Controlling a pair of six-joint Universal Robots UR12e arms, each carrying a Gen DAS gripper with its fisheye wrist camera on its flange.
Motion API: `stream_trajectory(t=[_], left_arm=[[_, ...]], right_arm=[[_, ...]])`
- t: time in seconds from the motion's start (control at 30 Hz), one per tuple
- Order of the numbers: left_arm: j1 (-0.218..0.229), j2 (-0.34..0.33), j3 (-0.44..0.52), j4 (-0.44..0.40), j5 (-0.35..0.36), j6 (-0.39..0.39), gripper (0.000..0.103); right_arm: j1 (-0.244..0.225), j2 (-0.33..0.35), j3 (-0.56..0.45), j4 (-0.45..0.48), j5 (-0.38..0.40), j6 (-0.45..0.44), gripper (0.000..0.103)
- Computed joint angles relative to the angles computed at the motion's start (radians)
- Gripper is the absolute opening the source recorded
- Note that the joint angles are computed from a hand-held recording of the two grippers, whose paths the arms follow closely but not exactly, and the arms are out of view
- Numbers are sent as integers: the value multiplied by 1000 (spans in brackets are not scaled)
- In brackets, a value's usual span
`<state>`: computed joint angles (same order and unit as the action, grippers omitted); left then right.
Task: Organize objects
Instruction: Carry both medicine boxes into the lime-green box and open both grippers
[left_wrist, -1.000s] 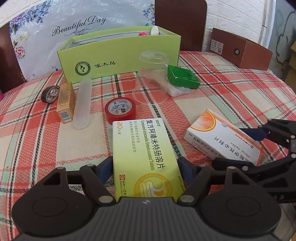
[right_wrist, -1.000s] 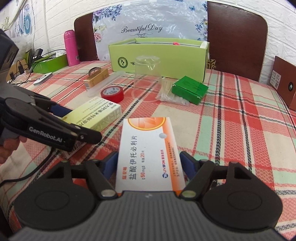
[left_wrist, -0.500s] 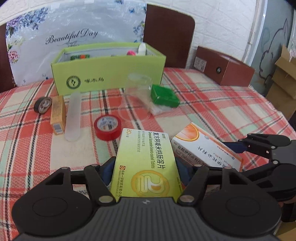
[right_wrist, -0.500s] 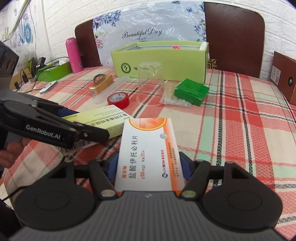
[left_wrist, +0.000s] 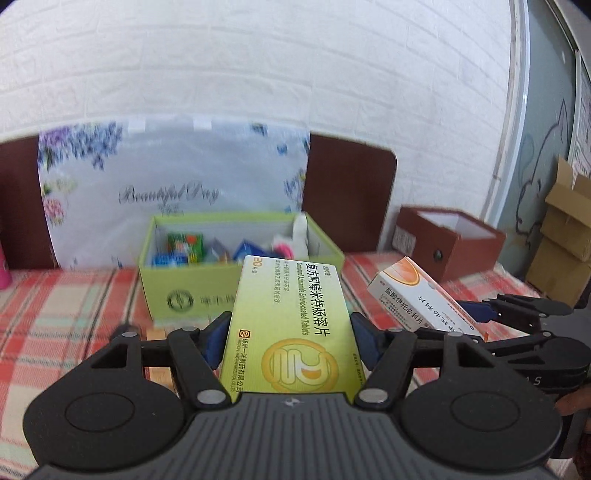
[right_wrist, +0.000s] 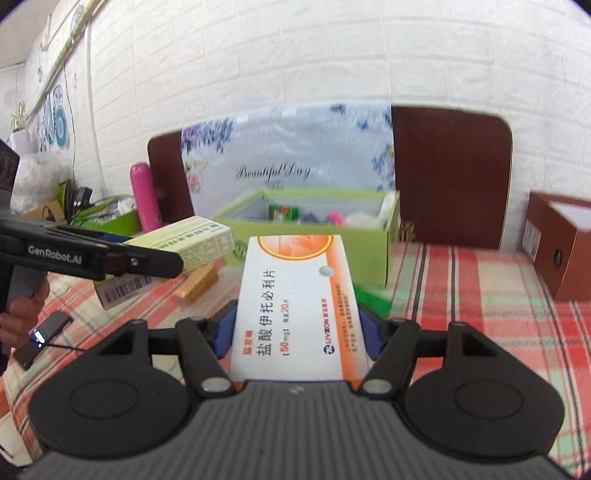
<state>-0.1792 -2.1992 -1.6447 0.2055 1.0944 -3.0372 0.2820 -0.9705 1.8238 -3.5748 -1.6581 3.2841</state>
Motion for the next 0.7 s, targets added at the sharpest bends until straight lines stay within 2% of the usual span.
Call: stream_trajectory(t=[0.2, 0.37, 0.53, 0.7], left_arm=[[-1, -35, 87, 26, 13, -76, 70], [-11, -79, 179, 7, 62, -127, 70], [-22, -135, 283, -39, 110, -162, 70], [-27, -198, 393, -123, 127, -180, 70]], right_arm=[[-11, 35, -87, -38, -22, -42, 66], [-21, 80, -183, -17, -28, -65, 66], [-31, 133, -282, 36, -36, -67, 66], [-41, 191, -379, 90, -46, -74, 66]])
